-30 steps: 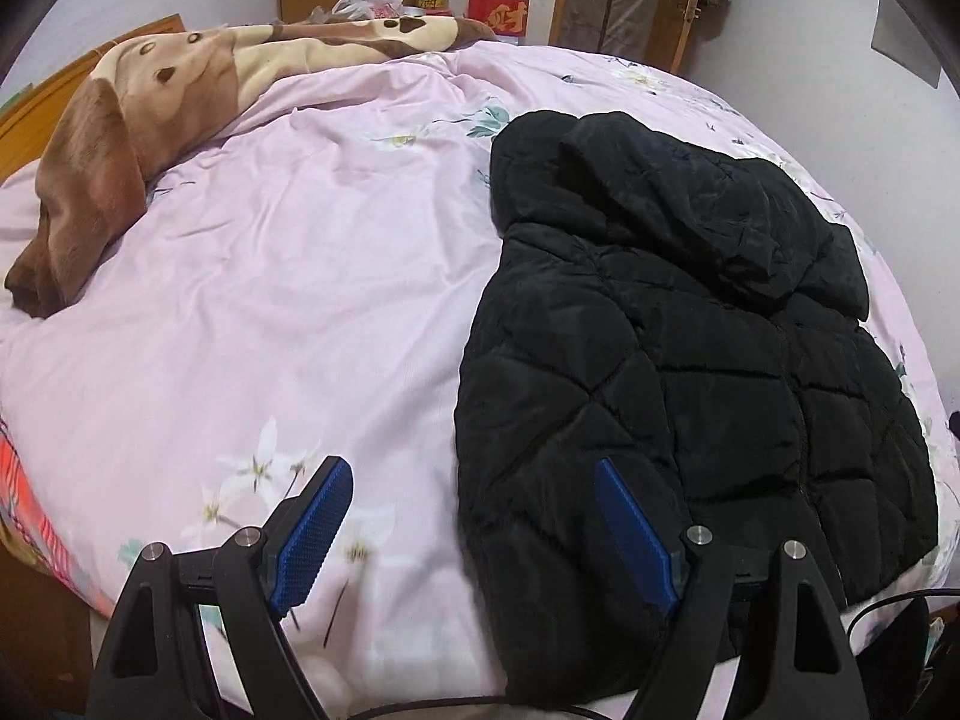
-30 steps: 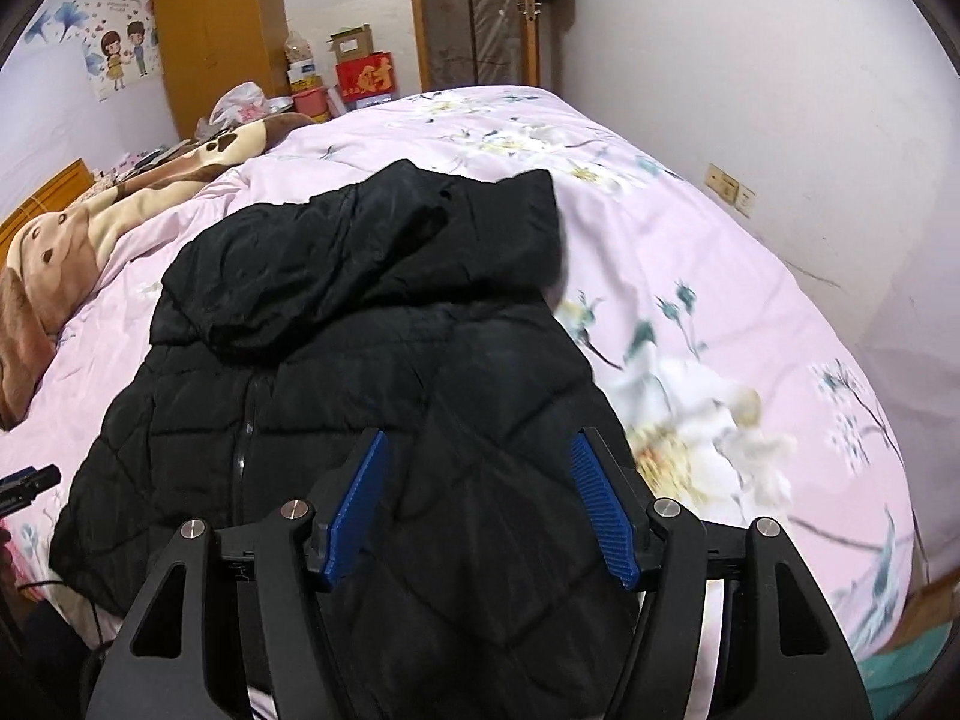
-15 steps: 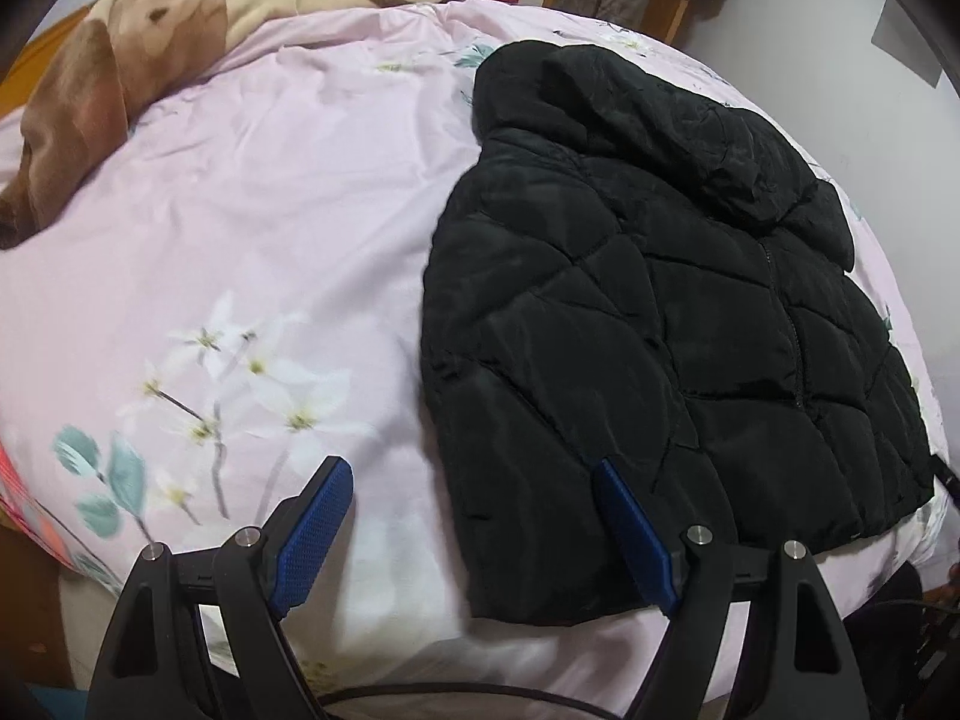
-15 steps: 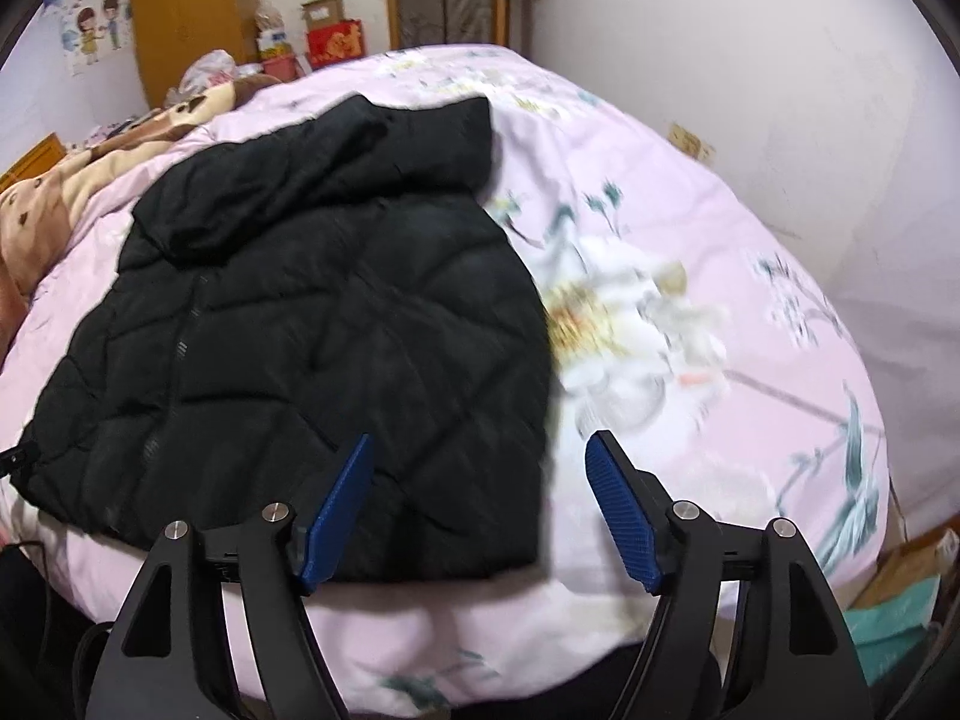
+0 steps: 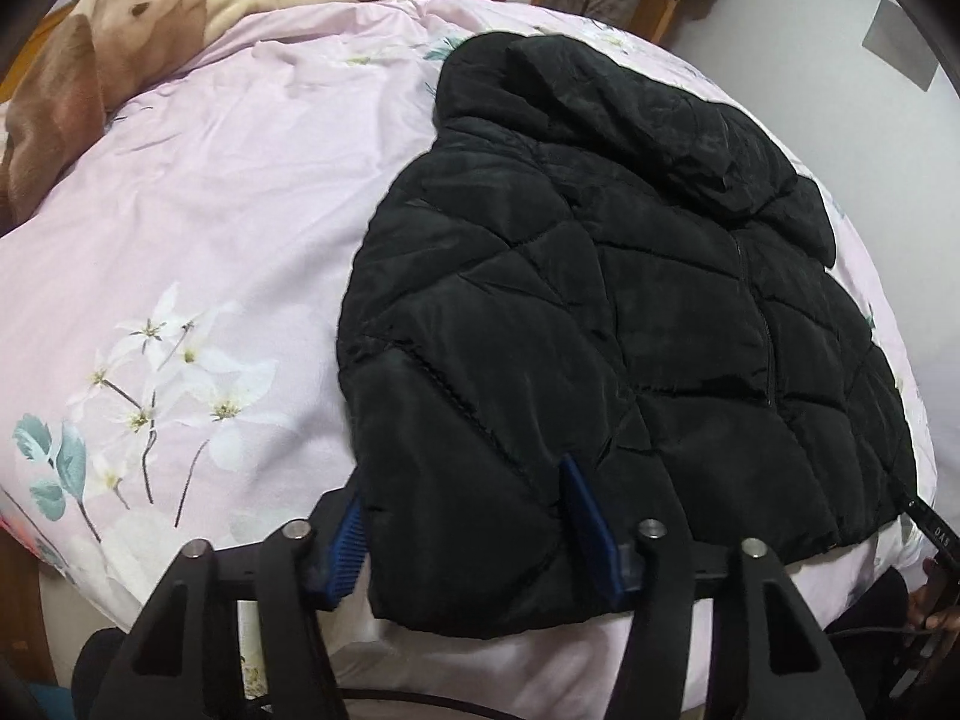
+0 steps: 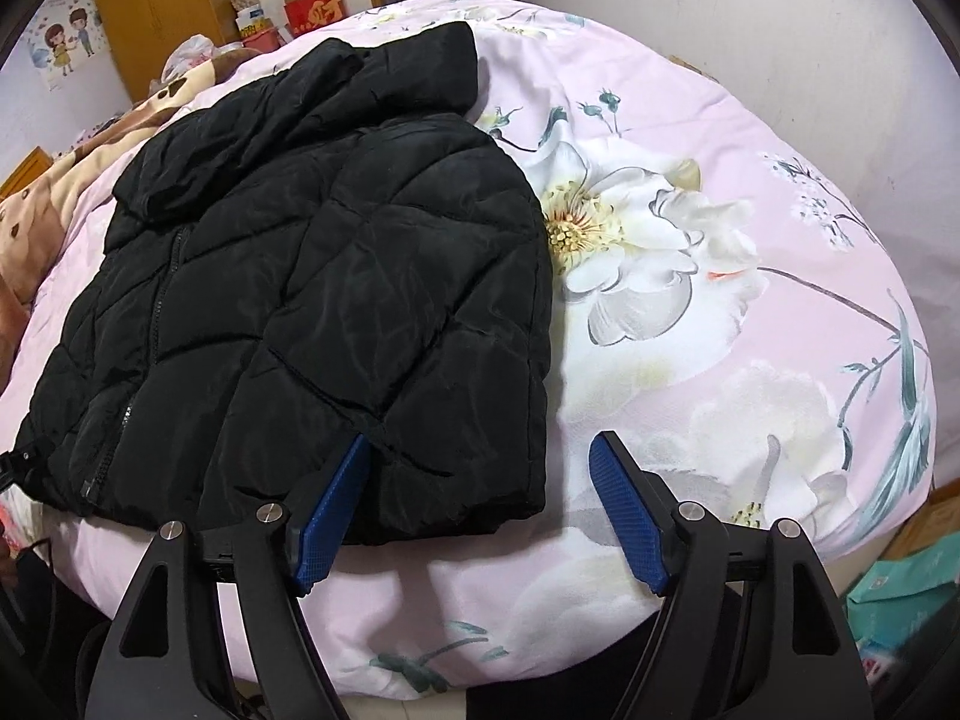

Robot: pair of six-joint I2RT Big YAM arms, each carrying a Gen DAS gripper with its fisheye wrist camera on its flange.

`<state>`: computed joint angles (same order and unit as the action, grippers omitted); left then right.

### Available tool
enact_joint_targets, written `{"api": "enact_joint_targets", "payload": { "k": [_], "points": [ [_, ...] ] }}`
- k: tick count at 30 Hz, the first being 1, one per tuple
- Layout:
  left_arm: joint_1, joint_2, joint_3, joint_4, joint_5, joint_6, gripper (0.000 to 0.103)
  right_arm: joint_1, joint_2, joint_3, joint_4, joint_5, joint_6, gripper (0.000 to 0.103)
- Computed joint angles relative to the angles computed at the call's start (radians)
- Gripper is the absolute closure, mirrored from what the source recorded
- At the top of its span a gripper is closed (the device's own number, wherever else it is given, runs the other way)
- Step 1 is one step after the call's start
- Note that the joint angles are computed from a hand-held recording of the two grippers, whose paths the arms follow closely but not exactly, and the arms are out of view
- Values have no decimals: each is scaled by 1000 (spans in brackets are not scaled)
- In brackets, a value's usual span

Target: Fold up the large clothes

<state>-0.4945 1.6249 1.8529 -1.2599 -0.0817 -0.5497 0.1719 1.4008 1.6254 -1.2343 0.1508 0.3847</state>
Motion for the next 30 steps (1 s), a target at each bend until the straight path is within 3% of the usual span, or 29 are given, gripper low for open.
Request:
{"api": "enact_joint_targets", "payload": {
  "k": [1,3,5,9,11,30],
  "points": [
    [1,1,3,-2,-5,-1,55,1,0,0,3,-5,1,29],
    [-1,-6,-1,1,-12,0,60,3,3,0,15,-28,-9,49],
    [-3,-15,-4,10,-16,-1,65,15,12,11,2,-13,-24,54],
    [-23,-21,19,3,-66,21,74,21,-1,10,23,-22,-48,76],
    [-31,-29,23,10,-75,30,75,16,-9,13,27,-36,-51,83],
    [-46,-163,-7,28,-48,68,77,38,-102,85,-12,-53,-95,88]
  ]
}}
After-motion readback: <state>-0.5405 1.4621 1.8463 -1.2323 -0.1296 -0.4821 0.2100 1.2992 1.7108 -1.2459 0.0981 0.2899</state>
